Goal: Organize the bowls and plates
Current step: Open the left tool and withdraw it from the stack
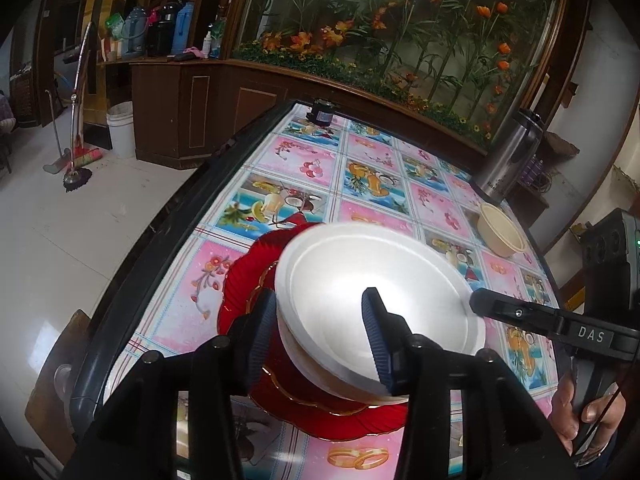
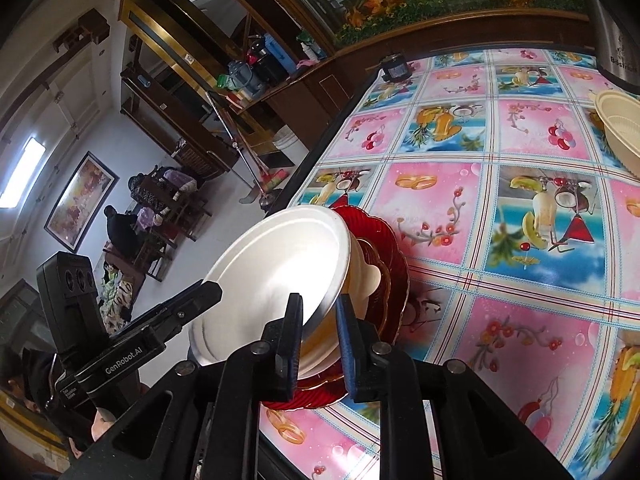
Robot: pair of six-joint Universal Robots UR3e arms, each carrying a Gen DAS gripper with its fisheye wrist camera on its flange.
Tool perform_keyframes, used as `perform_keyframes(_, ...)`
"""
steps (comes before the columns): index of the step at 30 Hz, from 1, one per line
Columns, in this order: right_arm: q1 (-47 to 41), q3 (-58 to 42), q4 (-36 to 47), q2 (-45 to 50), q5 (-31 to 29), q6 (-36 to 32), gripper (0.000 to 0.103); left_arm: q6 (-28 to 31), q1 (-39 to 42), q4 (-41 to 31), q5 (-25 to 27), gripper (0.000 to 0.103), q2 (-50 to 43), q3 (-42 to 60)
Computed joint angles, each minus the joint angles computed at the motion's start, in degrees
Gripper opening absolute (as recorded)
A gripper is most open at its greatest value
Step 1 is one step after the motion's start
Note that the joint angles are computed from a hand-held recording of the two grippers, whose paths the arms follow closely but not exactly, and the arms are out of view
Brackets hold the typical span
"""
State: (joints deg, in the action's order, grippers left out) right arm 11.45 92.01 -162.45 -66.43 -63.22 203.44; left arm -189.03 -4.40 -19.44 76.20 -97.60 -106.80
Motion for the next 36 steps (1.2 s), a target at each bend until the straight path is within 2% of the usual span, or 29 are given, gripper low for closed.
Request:
perform_keyframes(4, -1.17, 3.28, -2.33, -2.26, 1.22, 0.45, 0.021, -0.3, -0.68, 1.44, 1.58, 0.049, 1.68, -1.22)
perform_keyframes(8, -3.04, 7.97, -5.08, -5.66, 2.17, 0.74, 0.022, -0.26, -2.71, 2.84, 3.15, 0.05, 2.69, -1.27)
perform_keyframes(11, -5.94, 13.94, -8.55, -9.13, 4.26, 1.37, 0.022, 0.31, -6.69, 3.63, 5.71, 0.053, 1.97, 0.27)
perform_keyframes(13, -8.59, 18.6, -10.94, -11.66, 5.48, 1.99, 0.024, 0.97, -10.03, 4.0, 7.23, 0.059, 0.37, 2.06)
perform_keyframes(16, -13.36, 25.63, -14.37, -15.14, 7.66, 2.41, 0.027, 2.55, -16.19, 4.17, 8.81, 0.062, -3.75, 5.9)
perform_keyframes(22, -24.79, 39.08, -18.91, -21.54, 11.83, 1.38, 0.028, 7.56, -28.83, 0.9, 9.47, 0.066, -21.08, 19.84)
perform_keyframes(25, -30.66, 44.68, -19.7, -24.77, 13.33, 0.12, 0.027, 8.05, -30.96, -4.1, 8.61, 0.066, -27.76, 27.07)
perform_keyframes(28, -35.66, 48.66, -18.62, -28.04, 15.28, -1.92, 0.027, 8.56, -32.74, -6.52, 10.41, 0.066, -32.4, 32.66)
perform_keyframes(31, -38.9, 49.82, -17.48, -29.01, 16.37, -3.38, 0.027, 8.73, -33.31, -6.83, 12.69, 0.067, -34.69, 34.86)
perform_keyframes(36, -39.96, 44.13, -13.06, -28.26, 14.6, -5.75, 0.027, 7.68, -31.45, -8.0, 8.76, 0.067, -34.0, 33.46)
